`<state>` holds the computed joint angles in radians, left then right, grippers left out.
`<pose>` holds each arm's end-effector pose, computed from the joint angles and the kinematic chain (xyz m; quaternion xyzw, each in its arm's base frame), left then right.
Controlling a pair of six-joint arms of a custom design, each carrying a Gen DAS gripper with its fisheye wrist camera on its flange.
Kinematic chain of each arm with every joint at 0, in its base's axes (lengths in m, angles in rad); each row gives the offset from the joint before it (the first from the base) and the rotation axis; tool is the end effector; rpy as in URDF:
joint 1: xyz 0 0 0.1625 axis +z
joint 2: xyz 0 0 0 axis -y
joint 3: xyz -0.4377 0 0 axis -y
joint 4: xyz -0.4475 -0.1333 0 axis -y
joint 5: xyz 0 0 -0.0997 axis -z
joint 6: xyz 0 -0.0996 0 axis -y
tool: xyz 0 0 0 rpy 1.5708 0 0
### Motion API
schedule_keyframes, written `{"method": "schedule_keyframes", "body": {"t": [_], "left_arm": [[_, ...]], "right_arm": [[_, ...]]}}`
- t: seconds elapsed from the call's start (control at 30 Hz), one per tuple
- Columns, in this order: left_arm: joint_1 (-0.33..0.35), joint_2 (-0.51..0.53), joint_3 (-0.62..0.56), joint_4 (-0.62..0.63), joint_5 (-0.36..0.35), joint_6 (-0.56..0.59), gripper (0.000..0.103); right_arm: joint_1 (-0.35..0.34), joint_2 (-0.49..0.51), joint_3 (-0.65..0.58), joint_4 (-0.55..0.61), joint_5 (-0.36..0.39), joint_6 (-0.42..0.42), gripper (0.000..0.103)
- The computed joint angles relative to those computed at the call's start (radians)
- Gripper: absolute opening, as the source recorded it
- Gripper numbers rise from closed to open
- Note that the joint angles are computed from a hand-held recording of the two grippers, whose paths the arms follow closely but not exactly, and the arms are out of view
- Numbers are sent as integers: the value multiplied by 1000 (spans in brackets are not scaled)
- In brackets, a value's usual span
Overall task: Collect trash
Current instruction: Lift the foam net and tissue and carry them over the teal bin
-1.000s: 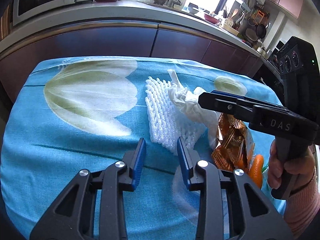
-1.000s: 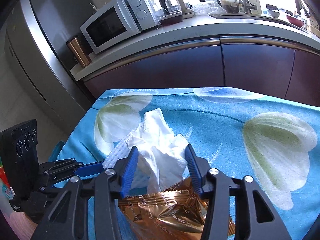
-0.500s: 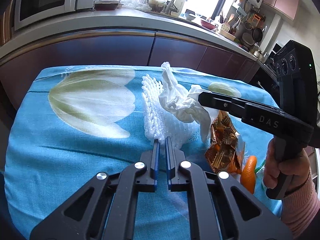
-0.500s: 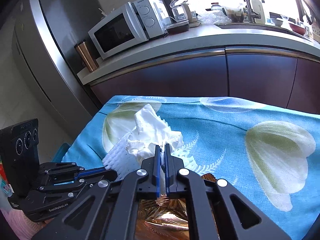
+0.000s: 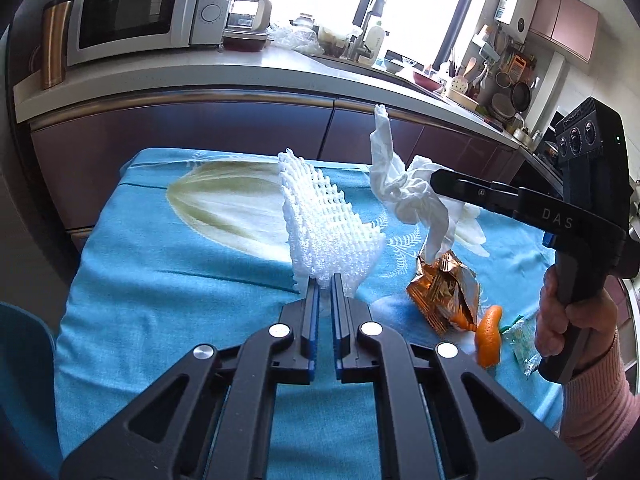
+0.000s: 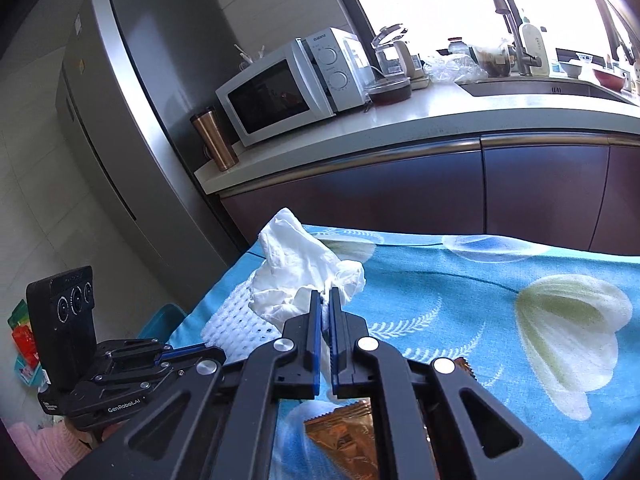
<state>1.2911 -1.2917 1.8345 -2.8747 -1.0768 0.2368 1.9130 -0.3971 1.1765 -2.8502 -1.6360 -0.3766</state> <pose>-0.0022 -0.6615 0.3574 0.1421 0.8936 -0.3649 0.2192 0.4071 -0.7649 -0.0222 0.3331 -0.9094 0.2467 0.0358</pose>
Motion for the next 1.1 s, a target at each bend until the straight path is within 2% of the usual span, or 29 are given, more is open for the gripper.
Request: {"method": "schedule_keyframes", "body": {"t": [0.27, 0.5, 1.1], "left_arm": [[-9, -101, 109, -46, 28, 1, 6], [-1, -185, 186, -43, 20, -26, 6], [10, -349, 329, -38, 36, -69, 6]], "right_arm": [[13, -31, 63, -20, 62, 1, 3], [18, -50, 133, -33, 101, 17, 3], [29, -76, 256, -76, 145, 73, 3]]}}
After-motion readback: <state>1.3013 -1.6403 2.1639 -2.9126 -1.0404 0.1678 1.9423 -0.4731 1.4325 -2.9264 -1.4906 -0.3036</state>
